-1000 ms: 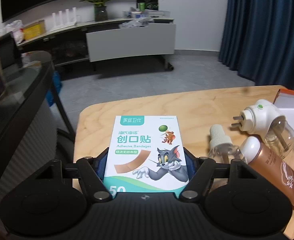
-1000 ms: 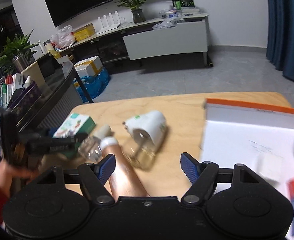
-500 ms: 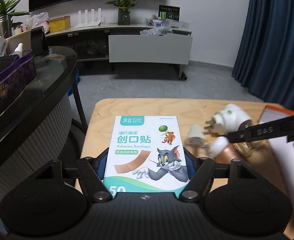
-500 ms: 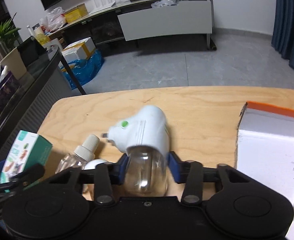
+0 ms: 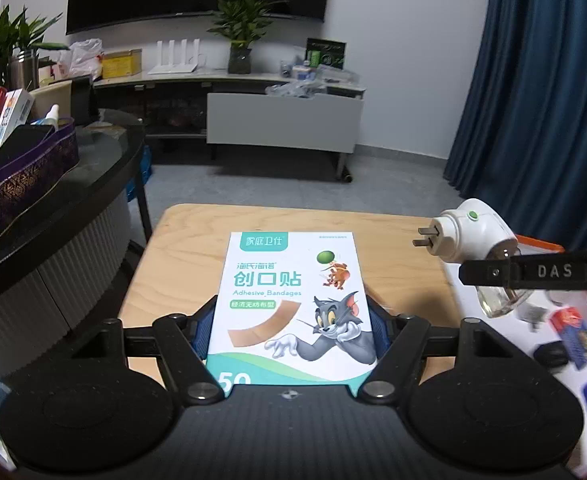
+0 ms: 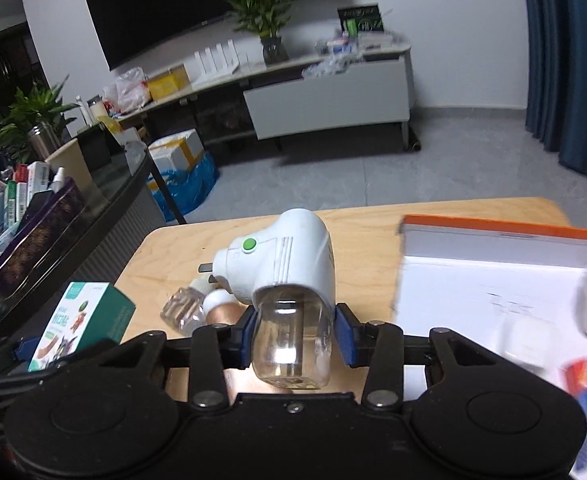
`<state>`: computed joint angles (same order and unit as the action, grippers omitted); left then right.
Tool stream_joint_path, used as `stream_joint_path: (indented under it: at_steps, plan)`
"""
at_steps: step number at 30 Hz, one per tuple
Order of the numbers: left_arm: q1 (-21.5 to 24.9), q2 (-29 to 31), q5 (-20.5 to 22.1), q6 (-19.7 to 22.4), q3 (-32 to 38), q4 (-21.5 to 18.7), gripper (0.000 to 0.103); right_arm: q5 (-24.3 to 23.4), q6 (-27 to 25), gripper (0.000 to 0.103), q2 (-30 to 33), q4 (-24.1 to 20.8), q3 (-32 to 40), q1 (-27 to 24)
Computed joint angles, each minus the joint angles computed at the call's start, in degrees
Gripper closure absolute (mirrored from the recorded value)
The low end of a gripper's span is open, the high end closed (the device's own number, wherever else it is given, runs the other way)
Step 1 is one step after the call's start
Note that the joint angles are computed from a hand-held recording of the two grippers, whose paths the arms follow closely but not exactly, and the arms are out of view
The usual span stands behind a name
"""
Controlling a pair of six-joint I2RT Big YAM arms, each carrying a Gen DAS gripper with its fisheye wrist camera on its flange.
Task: Organize rigid objects
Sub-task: 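Carry the green bandage box and white diffuser over the box lid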
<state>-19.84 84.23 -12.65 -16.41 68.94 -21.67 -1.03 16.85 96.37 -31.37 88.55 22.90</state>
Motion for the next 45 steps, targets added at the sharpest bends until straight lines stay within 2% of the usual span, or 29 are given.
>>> stream_joint_path:
  at_steps: [4,11,22,30,45]
  plan:
    - [-3.23,-1.81,-0.28,-0.55,-1.51,0.53,0.032,1.32,1.65,0.054,-6.79,2.51,-7.46,-0.94]
    - [-7.44,-2.41,1.37,-0.92,-1.77,1.01,0.032,5.23,3.53,0.054,-16.18,4.19,-17.09,-2.63]
    - [-12.58,1.45,4.33,1.78,1.38,2.82,0.032,9.43,6.46,0.054,-26.29,4.51,-26.51,-8.73]
    - [-14.03,5.32,4.86,4.86,5.86,3.08,0.031,10.47,7.15,0.054,-28.16,5.65,-28.34,-11.81]
    - [-14.30,5.05,4.25,2.73,5.76,2.38,0.031,8.53,6.43,0.054,-26.81,6.81,-27.98,-12.16]
